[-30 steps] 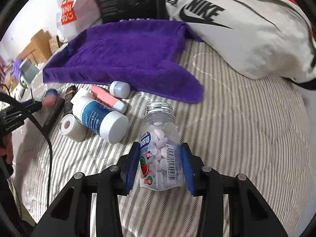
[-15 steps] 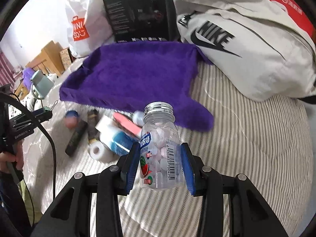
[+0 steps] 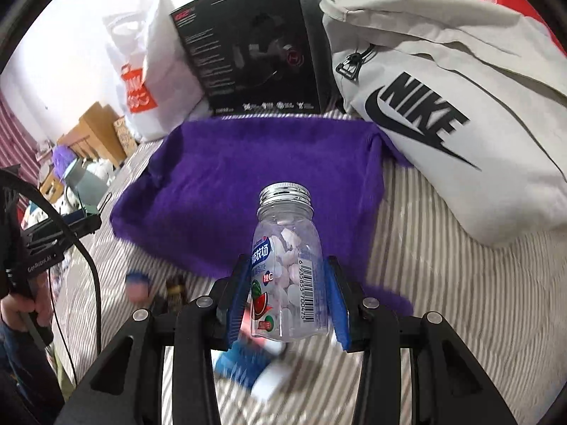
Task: Organize rigid objects
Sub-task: 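Carry the clip and candy bottle onto the purple towel and open both tools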
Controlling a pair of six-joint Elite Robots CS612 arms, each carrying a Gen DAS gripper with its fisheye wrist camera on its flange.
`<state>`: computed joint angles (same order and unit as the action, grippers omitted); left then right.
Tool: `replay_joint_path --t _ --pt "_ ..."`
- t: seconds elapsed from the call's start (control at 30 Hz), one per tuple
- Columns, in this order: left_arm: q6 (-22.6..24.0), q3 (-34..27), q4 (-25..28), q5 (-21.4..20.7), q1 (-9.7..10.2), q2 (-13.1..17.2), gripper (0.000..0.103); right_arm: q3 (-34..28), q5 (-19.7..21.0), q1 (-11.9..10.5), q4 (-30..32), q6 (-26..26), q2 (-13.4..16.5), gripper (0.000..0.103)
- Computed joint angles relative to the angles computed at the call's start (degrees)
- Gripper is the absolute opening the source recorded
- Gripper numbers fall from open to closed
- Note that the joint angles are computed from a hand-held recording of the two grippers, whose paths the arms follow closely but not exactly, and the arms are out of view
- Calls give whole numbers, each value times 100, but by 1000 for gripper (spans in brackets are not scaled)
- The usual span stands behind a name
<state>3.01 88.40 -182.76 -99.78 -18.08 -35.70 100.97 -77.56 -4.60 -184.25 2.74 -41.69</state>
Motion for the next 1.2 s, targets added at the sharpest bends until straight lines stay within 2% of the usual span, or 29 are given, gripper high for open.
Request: replay_joint_path --t 0.33,0.6,0.7,0.87,1.2 --pt "-160 -1118 698 -173 -28 560 39 -1006 -179 60 720 -84 449 41" --pt "-80 -1868 1301 -2 -124 962 39 -1761 -539 143 1354 -263 808 41" --pt "2 -1996 1467 99 -168 1029 39 -1971 -715 180 1588 -356 928 41" --pt "85 -2104 1699 193 -224 1079 39 -2172 -782 209 1860 -483 1040 41" --pt "233 -2056 1858 555 -343 1065 42 -2233 -866 264 1832 -678 1093 42"
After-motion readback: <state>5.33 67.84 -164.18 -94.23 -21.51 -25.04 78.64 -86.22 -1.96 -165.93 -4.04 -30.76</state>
